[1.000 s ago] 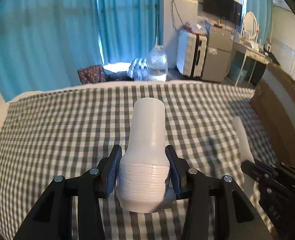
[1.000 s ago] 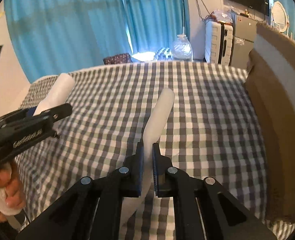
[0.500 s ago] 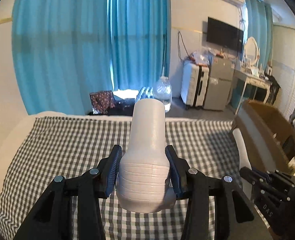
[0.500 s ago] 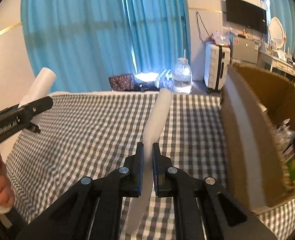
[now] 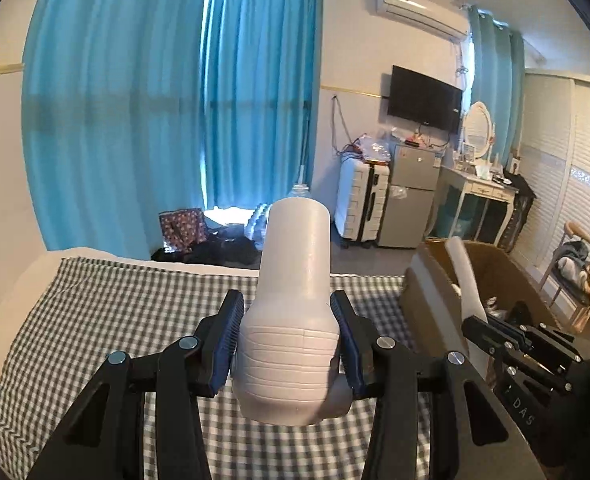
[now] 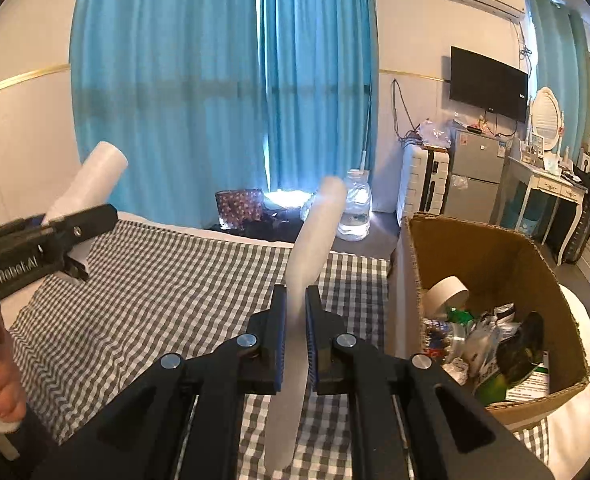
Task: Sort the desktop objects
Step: 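Lift the hair dryer by body and cord and carry it over the box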
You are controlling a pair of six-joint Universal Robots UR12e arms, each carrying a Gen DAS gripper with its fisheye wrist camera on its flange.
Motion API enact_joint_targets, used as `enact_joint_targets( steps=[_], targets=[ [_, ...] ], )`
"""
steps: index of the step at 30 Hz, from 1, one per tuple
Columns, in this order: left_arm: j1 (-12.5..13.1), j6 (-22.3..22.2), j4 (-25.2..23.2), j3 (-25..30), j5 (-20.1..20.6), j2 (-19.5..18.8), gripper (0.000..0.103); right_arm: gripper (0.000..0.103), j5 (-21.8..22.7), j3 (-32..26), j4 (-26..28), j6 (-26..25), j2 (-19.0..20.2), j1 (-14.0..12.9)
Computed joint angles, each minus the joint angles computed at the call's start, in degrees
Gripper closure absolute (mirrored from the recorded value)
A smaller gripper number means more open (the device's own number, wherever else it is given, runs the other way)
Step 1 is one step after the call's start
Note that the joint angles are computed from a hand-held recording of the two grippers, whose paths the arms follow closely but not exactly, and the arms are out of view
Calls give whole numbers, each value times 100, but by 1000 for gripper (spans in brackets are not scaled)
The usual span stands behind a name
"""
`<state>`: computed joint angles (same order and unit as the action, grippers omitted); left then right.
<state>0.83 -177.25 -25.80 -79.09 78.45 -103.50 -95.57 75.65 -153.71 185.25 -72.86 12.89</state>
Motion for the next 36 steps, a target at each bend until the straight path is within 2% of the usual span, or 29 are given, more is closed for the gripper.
enact_joint_targets(
  steps=[3, 10, 13, 16, 18, 20, 21, 23, 25, 27, 30, 32, 33, 34, 36],
  targets=[
    [-107, 73, 10, 10, 1, 5, 57, 94, -47, 74, -106, 62, -87, -45],
    [-259, 41, 60, 160, -291, -59, 57, 94, -168, 384, -262, 206, -391, -258],
    [-349, 118, -122, 366, -515, -188, 58, 94, -294, 443, -218, 190, -458, -318],
    [-425, 231, -348, 545, -506, -314, 58, 94, -330, 482, -123, 212, -515, -441],
    [-494, 332, -377, 627, -146, -431, 49, 94, -424, 498, -44, 220, -541, -537],
    [-457, 311, -696, 708, -56, -569, 19, 94, -418, 501, 28, 272, -549, -620],
    [-437, 329, -898, 718, 100, -656, 19, 94, -430, 488, 108, 300, -534, -681],
    [-442, 479, -1261, 652, 705, -809, 19, 94, -499, 463, 214, 306, -495, -754],
    [-398, 531, -1616, 575, 1008, -894, 19, 94, -504, 447, 286, 314, -458, -810],
    [-301, 363, -1847, 414, 1052, -906, 19, 94, -420, 441, 384, 382, -418, -885],
    [-175, 107, -2269, 247, 823, -909, 19, 94, -364, 402, 563, 501, -348, -944],
    [-179, 214, -2409, 171, 805, -927, 19, 94, -361, 367, 685, 553, -302, -969],
    [-215, 347, -2204, 47, 902, -892, 19, 94, -352, 335, 784, 580, -278, -981],
    [-233, 398, -2019, -43, 930, -862, 22, 94, -331, 306, 881, 586, -260, -990],
    [-228, 367, -1977, -36, 827, -845, 53, 91, -350, 246, 1094, 551, -225, -996]
  ],
)
